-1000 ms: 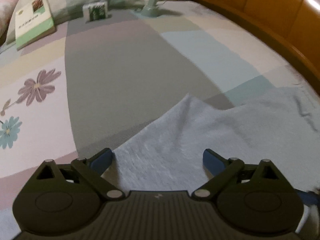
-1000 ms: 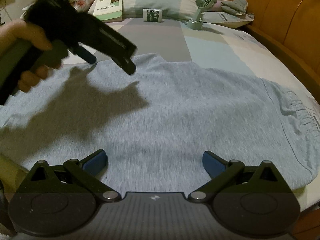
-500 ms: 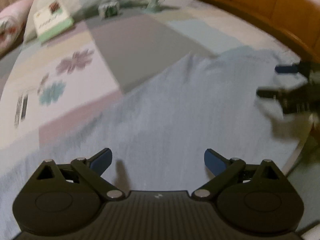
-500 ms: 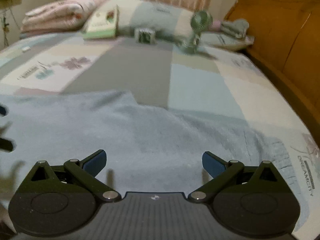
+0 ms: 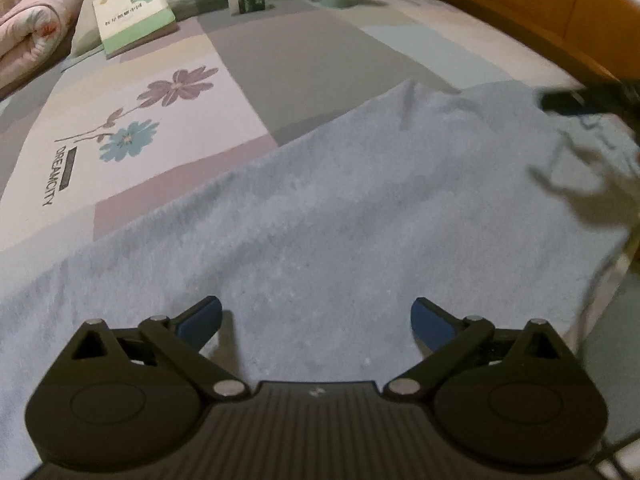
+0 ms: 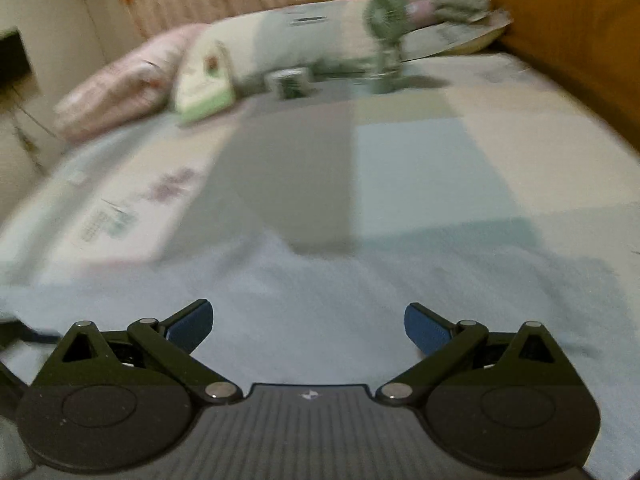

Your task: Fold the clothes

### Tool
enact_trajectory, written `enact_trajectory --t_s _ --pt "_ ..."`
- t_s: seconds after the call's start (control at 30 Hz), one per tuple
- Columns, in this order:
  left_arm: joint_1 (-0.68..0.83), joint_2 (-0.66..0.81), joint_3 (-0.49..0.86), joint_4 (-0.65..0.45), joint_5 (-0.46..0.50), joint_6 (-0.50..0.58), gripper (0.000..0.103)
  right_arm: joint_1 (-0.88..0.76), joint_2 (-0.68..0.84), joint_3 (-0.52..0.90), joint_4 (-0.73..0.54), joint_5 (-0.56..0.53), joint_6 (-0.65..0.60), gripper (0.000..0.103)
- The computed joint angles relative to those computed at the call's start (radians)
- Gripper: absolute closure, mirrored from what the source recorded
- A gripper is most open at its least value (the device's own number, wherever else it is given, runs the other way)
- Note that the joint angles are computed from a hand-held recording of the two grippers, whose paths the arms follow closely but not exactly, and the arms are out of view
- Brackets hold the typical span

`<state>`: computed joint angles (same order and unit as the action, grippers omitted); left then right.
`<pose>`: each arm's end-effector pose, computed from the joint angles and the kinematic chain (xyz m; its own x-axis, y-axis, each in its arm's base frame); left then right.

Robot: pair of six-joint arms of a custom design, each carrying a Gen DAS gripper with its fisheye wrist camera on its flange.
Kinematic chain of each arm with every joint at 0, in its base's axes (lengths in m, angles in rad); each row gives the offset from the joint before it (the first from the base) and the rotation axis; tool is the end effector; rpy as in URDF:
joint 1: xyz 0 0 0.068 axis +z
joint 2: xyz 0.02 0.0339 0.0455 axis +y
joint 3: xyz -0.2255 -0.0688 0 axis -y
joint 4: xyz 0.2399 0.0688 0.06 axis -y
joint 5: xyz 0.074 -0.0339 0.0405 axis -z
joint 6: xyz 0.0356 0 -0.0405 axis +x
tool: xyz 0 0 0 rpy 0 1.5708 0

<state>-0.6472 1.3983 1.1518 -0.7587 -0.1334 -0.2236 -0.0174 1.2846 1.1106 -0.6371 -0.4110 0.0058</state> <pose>0.2319 -0.1694 0.2430 -0.7767 0.3115 -0.5475 0.3779 0.9258 -0.0093 0.2767 0.0094 0.2701 -0.7264 0.0180 -0.6870 -0.2550 0.9213 0.2937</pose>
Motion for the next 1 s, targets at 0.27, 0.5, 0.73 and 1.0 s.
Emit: enact_trajectory --t_s 0.27,0.5,0.73,1.0 --pt "0.057 -0.019 -0.029 -0.012 0.0 -0.001 0.003 0.018 0.303 0.118 0.093 -0.078 0.012 0.0" --pt "0.1 0.016 0.048 -0.006 0.094 0.05 0.003 -0.048 0.125 0.098 -0.028 0.009 -0.097 0.0" --pt "0.086 0.284 0.354 0.08 0.345 0.121 0.003 -0.279 0.278 0.205 -0.081 -0.075 -0.13 0.001" --pt "0.022 0.593 0.572 0.08 0.284 0.14 0.004 -0.328 0.259 0.136 -0.025 -0.051 -0.147 0.016"
